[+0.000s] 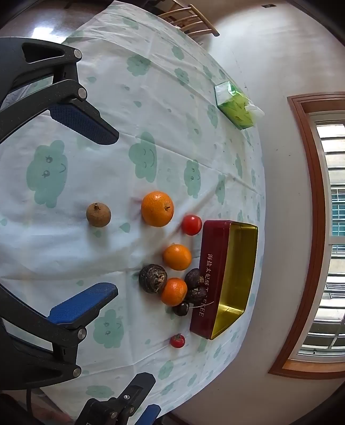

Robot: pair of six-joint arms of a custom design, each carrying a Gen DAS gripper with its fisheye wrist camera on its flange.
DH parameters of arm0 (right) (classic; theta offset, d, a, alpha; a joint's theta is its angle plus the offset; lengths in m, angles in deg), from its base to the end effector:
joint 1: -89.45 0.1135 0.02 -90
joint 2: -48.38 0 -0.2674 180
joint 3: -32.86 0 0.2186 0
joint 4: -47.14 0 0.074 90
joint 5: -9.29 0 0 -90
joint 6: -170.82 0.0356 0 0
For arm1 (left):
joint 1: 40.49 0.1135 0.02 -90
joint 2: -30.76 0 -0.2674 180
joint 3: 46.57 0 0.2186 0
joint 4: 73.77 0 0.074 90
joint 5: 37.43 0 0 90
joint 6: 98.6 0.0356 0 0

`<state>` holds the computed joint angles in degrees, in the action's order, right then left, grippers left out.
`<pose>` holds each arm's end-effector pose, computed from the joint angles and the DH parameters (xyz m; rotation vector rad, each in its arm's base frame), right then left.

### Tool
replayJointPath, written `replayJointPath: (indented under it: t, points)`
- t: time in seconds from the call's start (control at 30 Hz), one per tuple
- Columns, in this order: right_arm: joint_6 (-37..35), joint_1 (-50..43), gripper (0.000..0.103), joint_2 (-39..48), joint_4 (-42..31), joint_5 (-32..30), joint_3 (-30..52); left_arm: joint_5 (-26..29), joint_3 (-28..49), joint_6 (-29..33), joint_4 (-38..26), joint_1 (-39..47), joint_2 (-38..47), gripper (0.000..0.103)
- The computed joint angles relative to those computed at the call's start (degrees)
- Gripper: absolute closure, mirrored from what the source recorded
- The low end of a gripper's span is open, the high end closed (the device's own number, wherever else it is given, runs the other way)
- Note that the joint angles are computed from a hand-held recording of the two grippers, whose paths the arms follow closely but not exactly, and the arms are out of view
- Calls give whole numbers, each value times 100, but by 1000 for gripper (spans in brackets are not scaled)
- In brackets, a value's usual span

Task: Organize fruits
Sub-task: 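Move the left tool toward the brown longan on the cloth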

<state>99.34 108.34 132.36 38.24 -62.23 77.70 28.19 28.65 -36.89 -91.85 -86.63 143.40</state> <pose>0.2246 0.0649 0.1613 0.1390 2.3507 -0.0731 0.2578 -0.2471 0.1398 0.2146 2.4106 -0.0381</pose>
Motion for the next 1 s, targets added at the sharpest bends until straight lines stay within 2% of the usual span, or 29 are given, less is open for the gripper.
replayJointPath:
  t: [0.13,0.2,0.47,1.0]
  points:
    - [4,-17,2,-8,-75,-31,60,118,162,-103,-139,14,121,0]
    - [-6,-29,2,-20,-122,-46,95,305,-163,-65,201,125,-36,0]
    - [20,62,2,66,-45,23,52,139,-101,-48,97,21,8,0]
    - [8,23,2,124,119,-60,-74,224,-167,-70,120,115,-13,0]
